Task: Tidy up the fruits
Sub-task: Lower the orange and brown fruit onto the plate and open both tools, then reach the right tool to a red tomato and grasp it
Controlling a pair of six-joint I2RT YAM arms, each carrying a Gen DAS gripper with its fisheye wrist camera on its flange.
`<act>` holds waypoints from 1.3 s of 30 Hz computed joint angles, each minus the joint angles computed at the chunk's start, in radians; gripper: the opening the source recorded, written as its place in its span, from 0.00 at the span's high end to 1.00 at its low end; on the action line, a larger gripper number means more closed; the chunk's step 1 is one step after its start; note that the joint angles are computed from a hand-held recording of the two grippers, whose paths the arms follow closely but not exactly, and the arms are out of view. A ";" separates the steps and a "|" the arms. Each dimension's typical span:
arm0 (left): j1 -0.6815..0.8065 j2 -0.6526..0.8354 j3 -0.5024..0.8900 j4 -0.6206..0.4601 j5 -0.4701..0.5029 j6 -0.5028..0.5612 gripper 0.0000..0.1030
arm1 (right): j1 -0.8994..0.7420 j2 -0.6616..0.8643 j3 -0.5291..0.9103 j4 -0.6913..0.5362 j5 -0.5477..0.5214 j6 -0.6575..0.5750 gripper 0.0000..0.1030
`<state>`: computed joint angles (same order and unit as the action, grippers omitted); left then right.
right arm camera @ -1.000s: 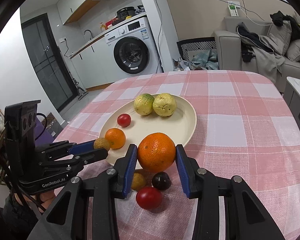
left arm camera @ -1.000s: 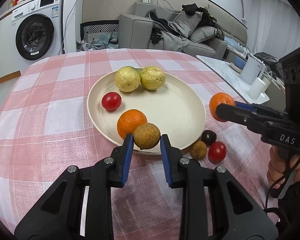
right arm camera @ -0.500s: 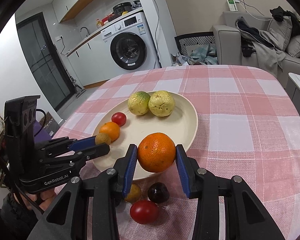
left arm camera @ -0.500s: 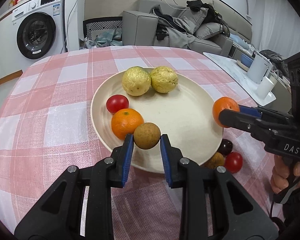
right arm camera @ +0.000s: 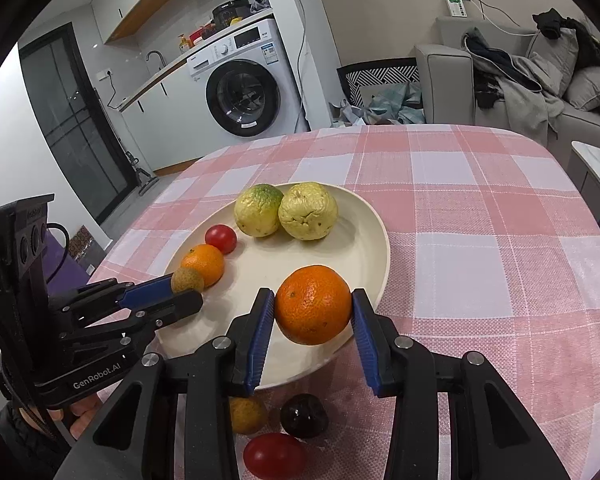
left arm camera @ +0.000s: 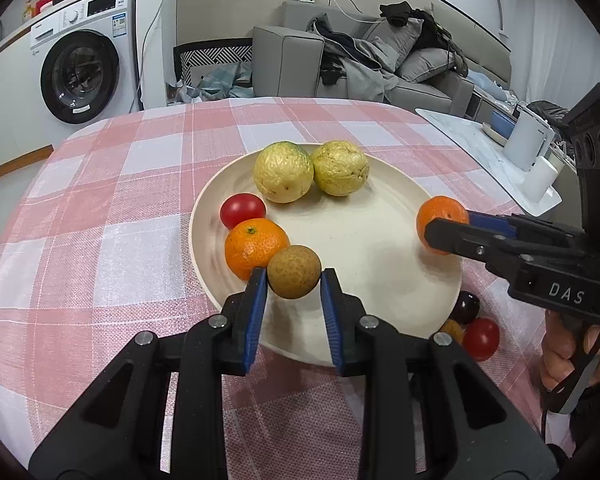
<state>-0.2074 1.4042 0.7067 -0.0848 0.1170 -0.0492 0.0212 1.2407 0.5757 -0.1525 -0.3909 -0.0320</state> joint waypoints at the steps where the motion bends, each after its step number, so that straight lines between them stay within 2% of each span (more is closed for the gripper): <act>1: -0.003 -0.002 -0.001 -0.001 -0.007 0.000 0.76 | 0.001 0.002 0.002 -0.001 0.002 0.000 0.60; 5: -0.018 -0.041 -0.025 -0.003 -0.029 -0.006 0.76 | 0.000 -0.059 -0.030 0.018 0.001 -0.009 0.37; 8: -0.017 -0.097 -0.046 -0.024 -0.025 0.000 0.69 | -0.003 -0.132 -0.048 -0.005 0.036 -0.007 0.26; 9: -0.019 -0.128 -0.060 -0.029 -0.025 0.002 0.59 | -0.018 -0.155 -0.050 -0.027 0.029 -0.013 0.24; 10: -0.025 -0.158 -0.072 -0.036 -0.039 0.001 0.46 | -0.031 -0.169 -0.048 -0.046 0.020 -0.017 0.16; 11: -0.032 -0.194 -0.087 -0.040 -0.057 -0.001 0.38 | -0.047 -0.187 -0.048 -0.070 0.009 -0.021 0.08; 13: -0.040 -0.274 -0.124 -0.051 -0.079 -0.011 0.12 | -0.093 -0.231 -0.054 -0.115 -0.027 -0.038 0.03; 15: -0.044 -0.342 -0.150 -0.072 -0.080 -0.023 0.03 | -0.132 -0.264 -0.054 -0.165 -0.047 -0.063 0.00; 20: -0.055 -0.471 -0.185 -0.147 -0.071 -0.035 0.01 | -0.224 -0.354 -0.069 -0.250 -0.089 -0.128 0.00; 25: -0.061 -0.560 -0.224 -0.182 -0.067 -0.041 0.01 | -0.266 -0.381 -0.054 -0.347 -0.125 -0.203 0.00; 29: -0.054 -0.574 -0.239 -0.189 -0.032 -0.046 0.01 | -0.229 -0.399 -0.069 -0.361 -0.101 -0.229 0.00; 39: -0.148 -0.543 -0.264 -0.145 -0.125 -0.014 0.01 | -0.116 -0.328 -0.099 -0.354 -0.048 -0.249 0.00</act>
<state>-0.3559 0.8608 0.4431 -0.2299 -0.0078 -0.0629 -0.0952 0.9130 0.4771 -0.5067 -0.4388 -0.2811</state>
